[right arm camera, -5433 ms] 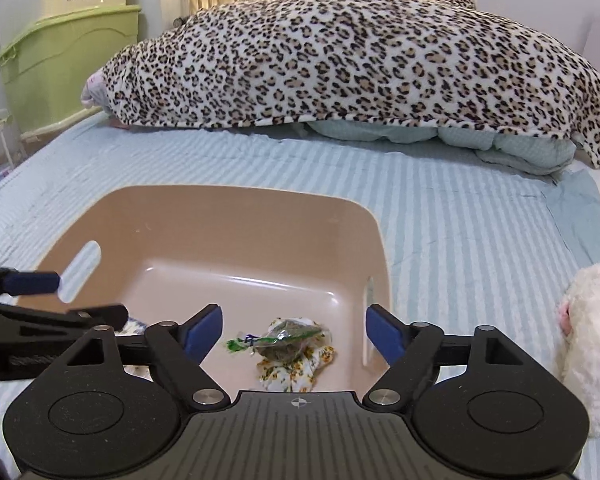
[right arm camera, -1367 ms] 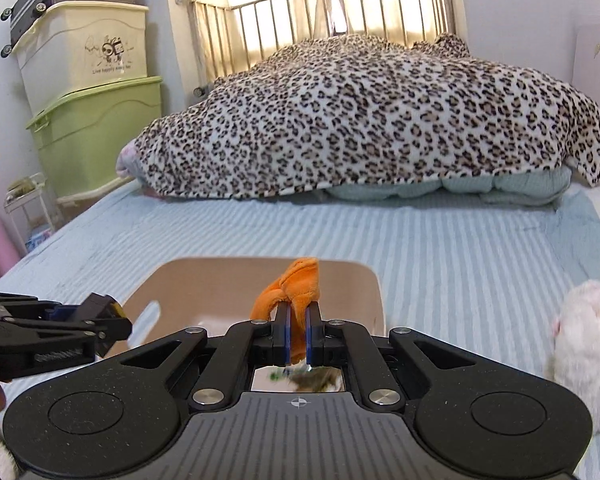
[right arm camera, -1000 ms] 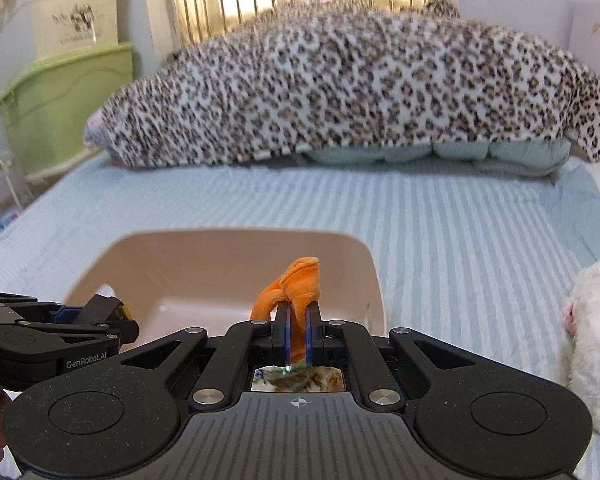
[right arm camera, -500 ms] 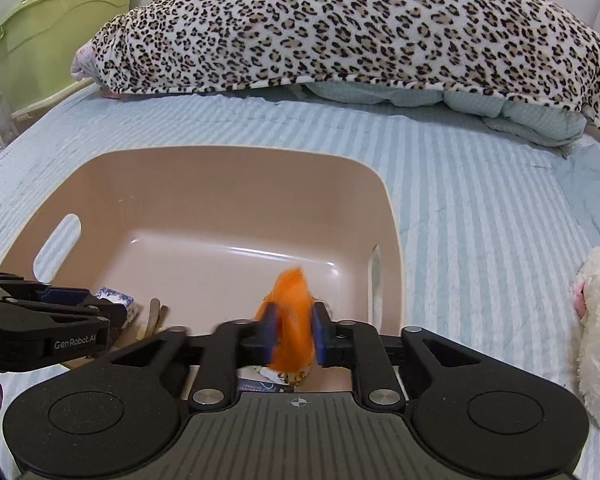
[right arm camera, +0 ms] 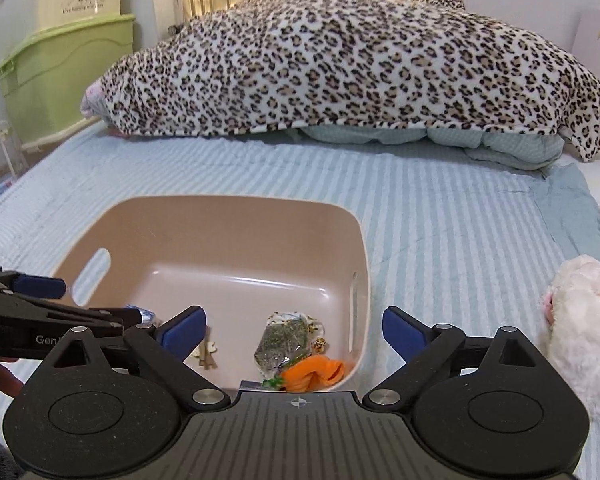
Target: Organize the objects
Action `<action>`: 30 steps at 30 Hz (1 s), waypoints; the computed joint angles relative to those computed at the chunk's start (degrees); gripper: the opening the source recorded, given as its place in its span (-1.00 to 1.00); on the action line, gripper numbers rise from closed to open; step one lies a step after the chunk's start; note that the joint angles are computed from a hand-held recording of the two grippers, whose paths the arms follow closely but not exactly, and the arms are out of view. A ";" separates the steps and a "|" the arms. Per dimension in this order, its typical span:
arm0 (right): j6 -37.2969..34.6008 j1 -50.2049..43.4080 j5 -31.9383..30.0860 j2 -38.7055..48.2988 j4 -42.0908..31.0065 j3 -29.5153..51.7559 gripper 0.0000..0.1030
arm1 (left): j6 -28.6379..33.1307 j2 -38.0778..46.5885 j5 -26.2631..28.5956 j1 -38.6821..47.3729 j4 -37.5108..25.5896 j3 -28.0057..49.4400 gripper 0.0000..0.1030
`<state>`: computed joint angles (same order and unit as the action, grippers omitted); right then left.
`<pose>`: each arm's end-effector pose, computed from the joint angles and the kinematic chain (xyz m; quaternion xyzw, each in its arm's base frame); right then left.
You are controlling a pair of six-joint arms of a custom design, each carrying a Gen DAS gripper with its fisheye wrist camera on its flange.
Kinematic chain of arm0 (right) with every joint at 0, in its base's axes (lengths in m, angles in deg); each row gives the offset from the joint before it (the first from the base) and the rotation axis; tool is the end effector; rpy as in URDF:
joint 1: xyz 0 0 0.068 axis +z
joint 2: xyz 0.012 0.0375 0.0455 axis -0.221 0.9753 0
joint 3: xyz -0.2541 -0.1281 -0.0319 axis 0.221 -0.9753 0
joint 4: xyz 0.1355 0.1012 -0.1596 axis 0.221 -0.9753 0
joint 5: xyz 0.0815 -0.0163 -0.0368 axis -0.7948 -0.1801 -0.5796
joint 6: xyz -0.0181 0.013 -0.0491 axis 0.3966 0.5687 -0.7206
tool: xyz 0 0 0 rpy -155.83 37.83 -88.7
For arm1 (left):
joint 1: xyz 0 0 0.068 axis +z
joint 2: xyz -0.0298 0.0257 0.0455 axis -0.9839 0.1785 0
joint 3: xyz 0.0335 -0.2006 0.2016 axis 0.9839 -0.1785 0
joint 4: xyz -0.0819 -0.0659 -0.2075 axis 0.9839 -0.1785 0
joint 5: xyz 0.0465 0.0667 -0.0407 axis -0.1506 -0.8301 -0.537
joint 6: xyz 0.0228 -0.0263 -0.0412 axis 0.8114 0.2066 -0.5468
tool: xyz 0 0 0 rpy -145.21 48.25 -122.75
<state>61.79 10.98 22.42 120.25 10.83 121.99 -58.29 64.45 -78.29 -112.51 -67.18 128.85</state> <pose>0.3392 0.1530 0.1401 -0.2011 0.8903 0.1282 0.3879 0.2819 -0.1612 0.1204 -0.0830 0.9349 0.0599 0.3398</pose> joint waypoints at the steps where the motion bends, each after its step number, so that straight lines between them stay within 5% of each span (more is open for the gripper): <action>1: 0.15 -0.24 -0.32 -0.80 0.41 -0.89 0.88 | -0.51 -0.69 -0.61 -0.70 -0.31 -0.56 0.72; 10: 0.54 -0.45 -0.69 -11.08 3.85 -12.71 0.93 | -5.86 -8.29 -5.71 -8.33 -1.00 -7.64 0.72; 30: 2.39 0.44 -0.81 -27.92 1.39 -26.10 0.93 | -22.12 -17.79 -14.80 -25.43 -16.93 -9.40 0.72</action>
<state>64.19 11.43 21.61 92.33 12.22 95.88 -80.40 46.67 -93.09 -137.94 -84.11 119.45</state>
